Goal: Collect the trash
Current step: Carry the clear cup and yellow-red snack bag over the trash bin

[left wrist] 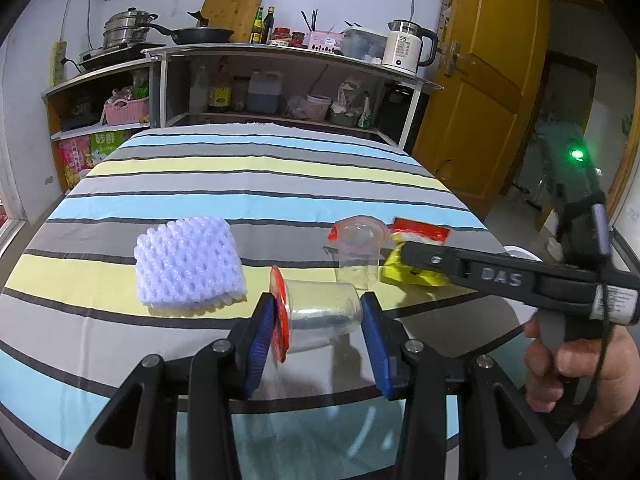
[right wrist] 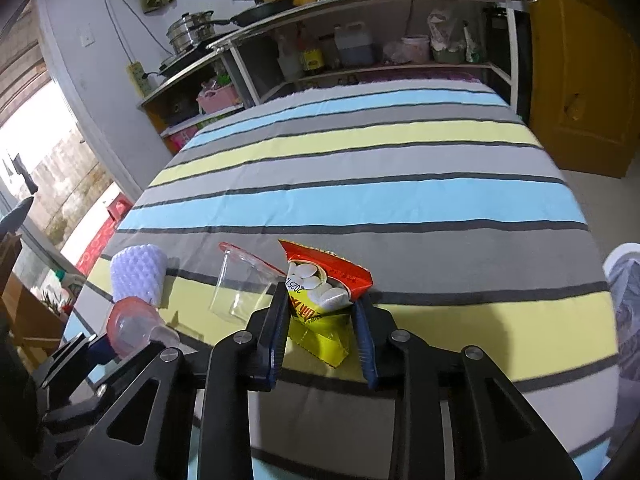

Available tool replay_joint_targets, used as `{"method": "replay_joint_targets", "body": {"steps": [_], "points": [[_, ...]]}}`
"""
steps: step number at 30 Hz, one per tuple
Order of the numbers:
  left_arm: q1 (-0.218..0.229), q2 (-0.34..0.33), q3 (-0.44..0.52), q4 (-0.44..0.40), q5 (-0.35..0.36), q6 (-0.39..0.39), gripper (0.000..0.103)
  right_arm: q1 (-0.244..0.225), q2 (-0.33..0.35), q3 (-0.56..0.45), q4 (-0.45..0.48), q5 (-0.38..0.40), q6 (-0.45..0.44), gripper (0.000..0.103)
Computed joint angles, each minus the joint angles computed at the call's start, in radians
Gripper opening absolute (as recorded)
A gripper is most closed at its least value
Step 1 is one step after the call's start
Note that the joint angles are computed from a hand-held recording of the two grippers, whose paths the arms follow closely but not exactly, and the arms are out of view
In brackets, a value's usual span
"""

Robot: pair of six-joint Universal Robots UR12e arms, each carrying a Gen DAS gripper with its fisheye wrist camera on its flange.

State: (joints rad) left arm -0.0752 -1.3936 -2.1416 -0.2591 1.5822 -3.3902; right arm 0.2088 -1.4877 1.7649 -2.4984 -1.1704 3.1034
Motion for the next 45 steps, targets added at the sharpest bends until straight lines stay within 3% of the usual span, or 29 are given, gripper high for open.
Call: {"method": "replay_joint_targets", "body": {"steps": [10,24,45], "points": [[-0.049,0.000,0.022,-0.011,0.026,0.014,0.045,-0.048,-0.099,0.083,-0.058,-0.013,0.005,0.031],[-0.146,-0.054,0.104,0.004,-0.005,0.069,0.045,-0.163,-0.235,0.186,-0.129,-0.037,0.018,0.031],[-0.255,-0.188,0.247,0.021,-0.080,0.153,0.045,-0.323,-0.314,0.260,-0.146,-0.067,0.066,0.031]]}}
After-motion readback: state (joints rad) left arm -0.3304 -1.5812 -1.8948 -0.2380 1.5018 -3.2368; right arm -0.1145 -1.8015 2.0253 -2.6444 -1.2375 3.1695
